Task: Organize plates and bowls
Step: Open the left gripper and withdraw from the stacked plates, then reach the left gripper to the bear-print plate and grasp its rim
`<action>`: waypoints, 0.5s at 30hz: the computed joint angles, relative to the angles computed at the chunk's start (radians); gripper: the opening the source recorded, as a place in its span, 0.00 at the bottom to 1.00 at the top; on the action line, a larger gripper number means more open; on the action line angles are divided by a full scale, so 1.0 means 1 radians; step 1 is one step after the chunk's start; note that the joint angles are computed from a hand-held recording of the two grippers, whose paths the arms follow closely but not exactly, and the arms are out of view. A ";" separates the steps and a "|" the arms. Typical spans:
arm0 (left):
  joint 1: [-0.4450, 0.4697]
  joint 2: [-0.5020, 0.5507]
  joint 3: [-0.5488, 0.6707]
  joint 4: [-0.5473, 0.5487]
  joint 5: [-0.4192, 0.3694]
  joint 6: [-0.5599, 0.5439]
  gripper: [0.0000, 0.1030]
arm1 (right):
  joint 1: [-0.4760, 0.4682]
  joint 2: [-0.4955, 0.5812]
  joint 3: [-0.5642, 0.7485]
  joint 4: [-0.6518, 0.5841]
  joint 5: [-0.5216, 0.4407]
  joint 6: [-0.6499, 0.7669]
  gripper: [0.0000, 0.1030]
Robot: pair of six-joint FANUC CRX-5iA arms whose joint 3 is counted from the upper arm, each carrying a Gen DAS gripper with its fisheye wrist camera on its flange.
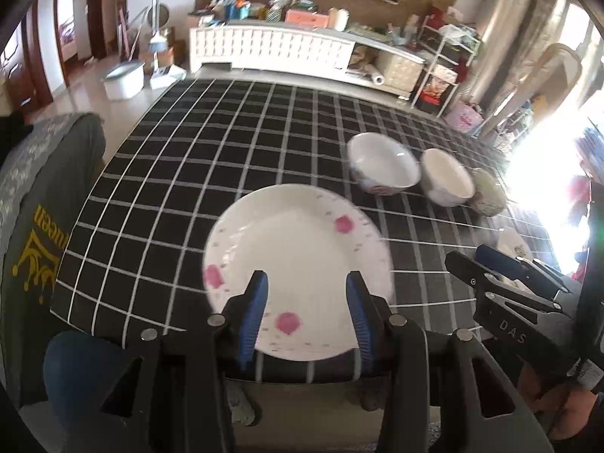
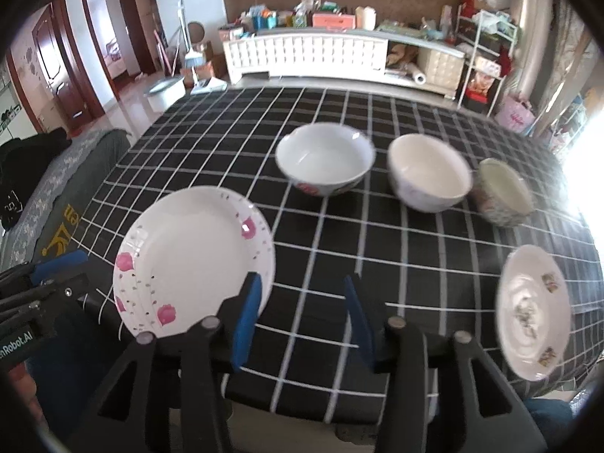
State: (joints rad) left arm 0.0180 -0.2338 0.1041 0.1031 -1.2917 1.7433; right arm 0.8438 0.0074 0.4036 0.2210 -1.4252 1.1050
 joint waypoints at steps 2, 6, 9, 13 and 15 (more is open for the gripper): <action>-0.044 0.010 0.028 -0.021 0.007 0.012 0.46 | -0.013 -0.026 -0.012 0.018 0.003 -0.006 0.55; -0.141 0.042 0.087 -0.073 0.036 0.041 0.48 | -0.050 -0.064 -0.030 0.032 0.009 -0.010 0.57; -0.211 0.079 0.134 -0.088 0.060 0.053 0.55 | -0.082 -0.087 -0.041 0.038 0.011 -0.008 0.57; -0.274 0.120 0.162 -0.087 0.126 0.031 0.56 | -0.133 -0.123 -0.066 0.046 0.018 -0.016 0.59; -0.313 0.167 0.216 -0.114 0.102 0.049 0.56 | -0.150 -0.137 -0.080 0.066 0.022 -0.021 0.62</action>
State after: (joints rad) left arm -0.2954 -0.0663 0.3197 -0.0113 -1.1900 1.7928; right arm 0.6934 -0.1294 0.3233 0.2867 -1.4034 1.0842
